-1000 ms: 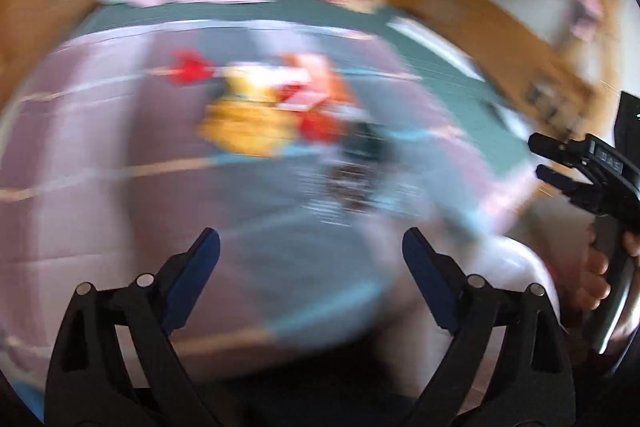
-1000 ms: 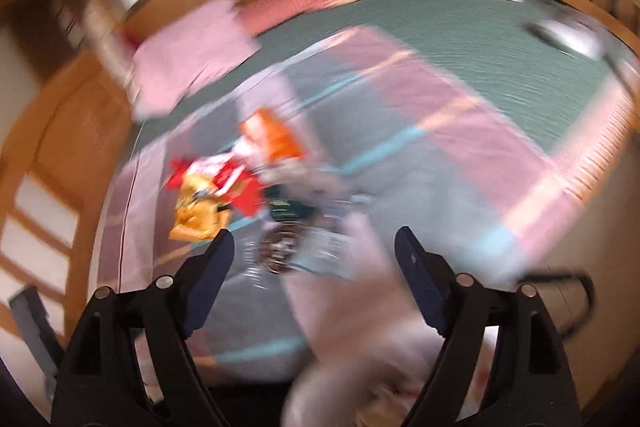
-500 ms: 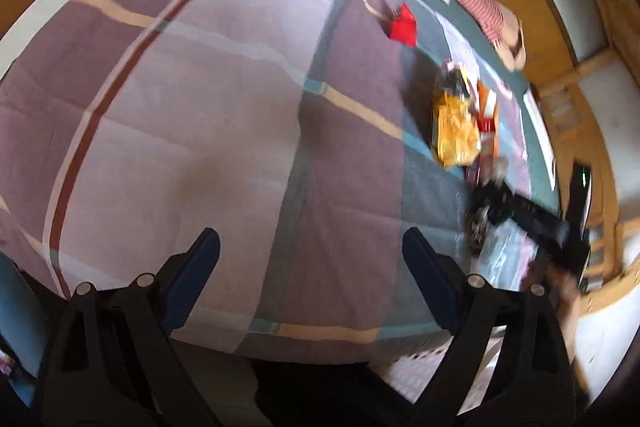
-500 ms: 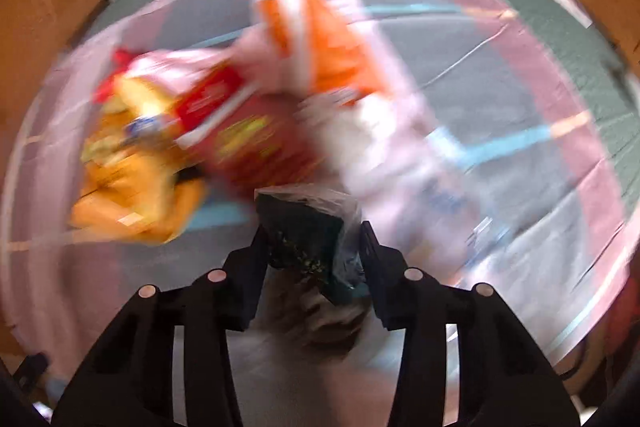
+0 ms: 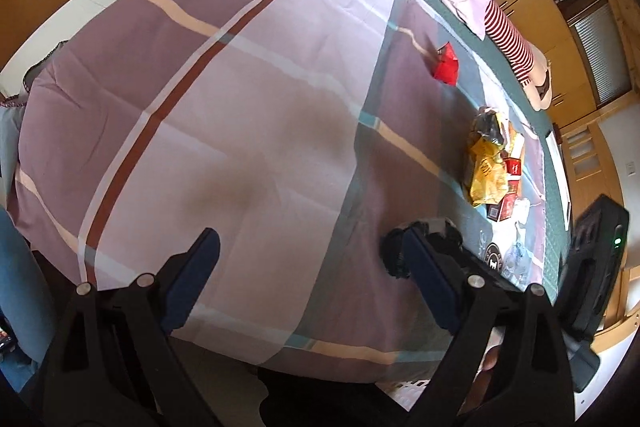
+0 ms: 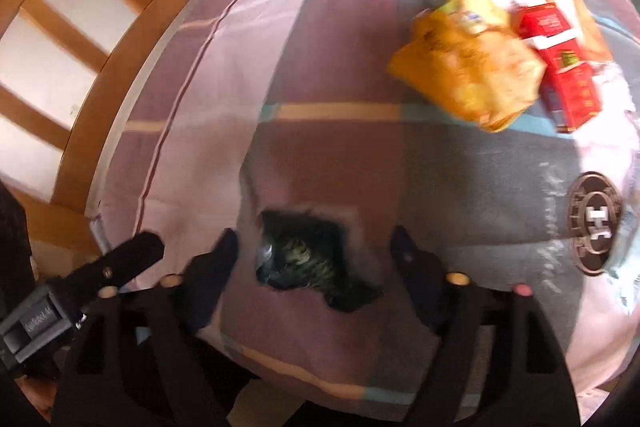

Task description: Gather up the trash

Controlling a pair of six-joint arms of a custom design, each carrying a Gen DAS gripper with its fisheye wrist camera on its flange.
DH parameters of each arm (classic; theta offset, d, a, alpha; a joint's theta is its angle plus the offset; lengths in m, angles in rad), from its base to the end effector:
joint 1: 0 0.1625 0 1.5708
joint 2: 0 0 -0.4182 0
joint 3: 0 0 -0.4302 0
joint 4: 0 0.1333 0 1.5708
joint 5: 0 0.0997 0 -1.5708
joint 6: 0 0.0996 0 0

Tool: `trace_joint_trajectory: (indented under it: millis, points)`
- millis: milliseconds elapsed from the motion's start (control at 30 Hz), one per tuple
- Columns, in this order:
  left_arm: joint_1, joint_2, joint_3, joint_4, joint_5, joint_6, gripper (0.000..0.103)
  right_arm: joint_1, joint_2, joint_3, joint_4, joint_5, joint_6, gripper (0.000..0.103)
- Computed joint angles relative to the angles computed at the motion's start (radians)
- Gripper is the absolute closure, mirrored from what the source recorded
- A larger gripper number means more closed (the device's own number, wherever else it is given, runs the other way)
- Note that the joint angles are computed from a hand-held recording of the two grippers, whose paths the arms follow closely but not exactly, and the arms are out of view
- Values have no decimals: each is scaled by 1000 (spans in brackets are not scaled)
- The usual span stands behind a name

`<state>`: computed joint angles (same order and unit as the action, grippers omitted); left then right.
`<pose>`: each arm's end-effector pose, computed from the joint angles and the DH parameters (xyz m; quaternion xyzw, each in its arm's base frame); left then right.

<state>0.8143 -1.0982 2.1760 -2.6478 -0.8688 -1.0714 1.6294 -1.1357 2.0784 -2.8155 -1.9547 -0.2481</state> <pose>-0.1951 -0.4946 0.0798 -0.1471 0.9274 -0.2721 0.2102 0.1281 -0.5451 0.1351 0.1199 -0.9635 0.1292 0.2017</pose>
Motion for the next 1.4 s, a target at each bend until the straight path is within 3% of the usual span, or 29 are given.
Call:
trace_joint_trajectory:
  millis: [100, 233, 300, 367, 467, 533, 667, 733, 800, 867, 967, 1167, 1200, 1267, 1400]
  points:
    - [7, 3, -3, 2, -21, 2, 11, -42, -59, 3, -21, 30, 6, 18]
    - [7, 10, -4, -12, -37, 15, 11, -100, -143, 32, -178, -42, 59, 13]
    - [7, 13, -4, -14, -36, 17, 11, -143, -176, 26, -221, -110, 149, 11]
    - [7, 16, -6, -11, -35, 15, 11, -202, -213, 12, -188, -144, 288, 11]
    - [13, 19, -9, -9, -44, 7, 11, -279, -245, -1, -130, -128, 419, 11]
    - [15, 25, -11, -12, -51, 8, 11, -315, -241, -22, -91, -112, 429, 11]
    - [11, 50, -18, -69, -51, 58, 10, -323, -204, -39, -107, -94, 360, 11]
    - [3, 73, -21, -121, -43, 99, 10, -294, -164, -44, -148, -166, 293, 24]
    - [-7, 104, -33, -176, -36, 157, 9, -254, -114, -56, -159, -279, 236, 47]
    - [-13, 131, -47, -206, -39, 208, 8, -234, -94, -49, -193, -310, 194, 64]
    - [-20, 183, -86, -210, -58, 305, 7, -246, -135, -19, -160, -218, 224, 78]
    - [-32, 285, -172, -112, -49, 489, 9, -222, -223, 66, -156, -95, 265, 80]
    - [-31, 292, -177, -101, -45, 493, 12, -214, -243, 90, -165, -78, 263, 80]
    - [-23, 303, -184, -84, -38, 495, 34, -201, -285, 145, -193, -27, 257, 80]
    - [-15, 301, -174, -125, -47, 504, 44, -172, -343, 221, -245, 19, 250, 80]
